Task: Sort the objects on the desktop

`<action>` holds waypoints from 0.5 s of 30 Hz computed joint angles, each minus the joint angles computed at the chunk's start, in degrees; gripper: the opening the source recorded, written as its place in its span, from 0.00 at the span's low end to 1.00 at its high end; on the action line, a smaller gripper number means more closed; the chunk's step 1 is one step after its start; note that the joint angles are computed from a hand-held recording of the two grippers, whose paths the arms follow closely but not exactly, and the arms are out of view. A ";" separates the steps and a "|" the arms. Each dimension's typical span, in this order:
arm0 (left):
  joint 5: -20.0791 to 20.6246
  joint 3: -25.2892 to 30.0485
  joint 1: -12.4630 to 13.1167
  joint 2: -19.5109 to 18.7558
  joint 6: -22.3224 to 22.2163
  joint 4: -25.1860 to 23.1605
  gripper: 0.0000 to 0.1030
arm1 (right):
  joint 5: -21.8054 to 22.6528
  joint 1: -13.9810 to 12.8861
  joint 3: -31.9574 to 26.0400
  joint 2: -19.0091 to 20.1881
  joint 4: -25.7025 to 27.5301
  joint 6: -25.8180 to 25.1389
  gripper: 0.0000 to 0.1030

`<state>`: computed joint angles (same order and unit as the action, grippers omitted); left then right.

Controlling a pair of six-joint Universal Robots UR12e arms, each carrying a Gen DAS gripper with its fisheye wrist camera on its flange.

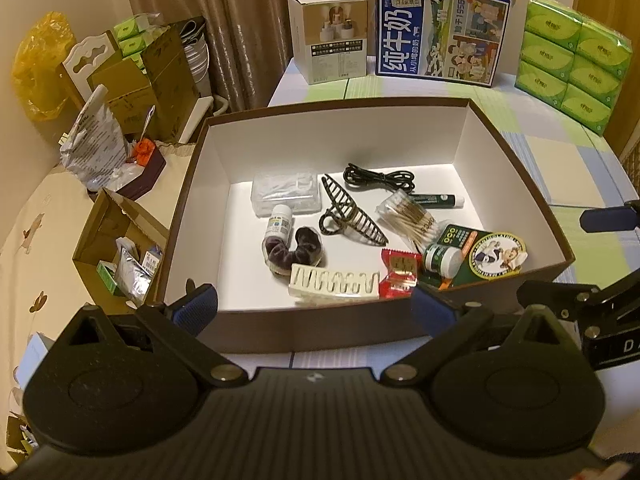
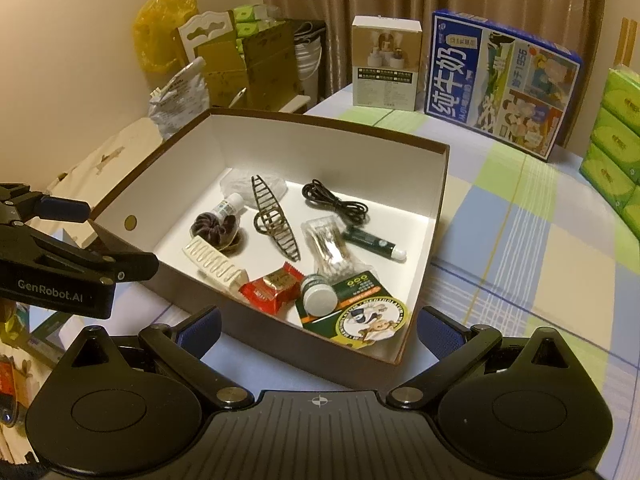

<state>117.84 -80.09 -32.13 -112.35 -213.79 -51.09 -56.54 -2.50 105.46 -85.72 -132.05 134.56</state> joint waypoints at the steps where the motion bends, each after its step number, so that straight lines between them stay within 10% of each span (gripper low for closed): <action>1: 0.00 -0.02 -0.07 0.01 -0.10 -0.29 0.98 | -0.04 -0.05 0.20 -0.13 -0.10 0.02 0.98; 15: -0.28 -0.82 -1.02 0.37 -2.25 -1.77 0.98 | -0.58 -0.85 1.89 -1.41 1.87 -1.54 0.98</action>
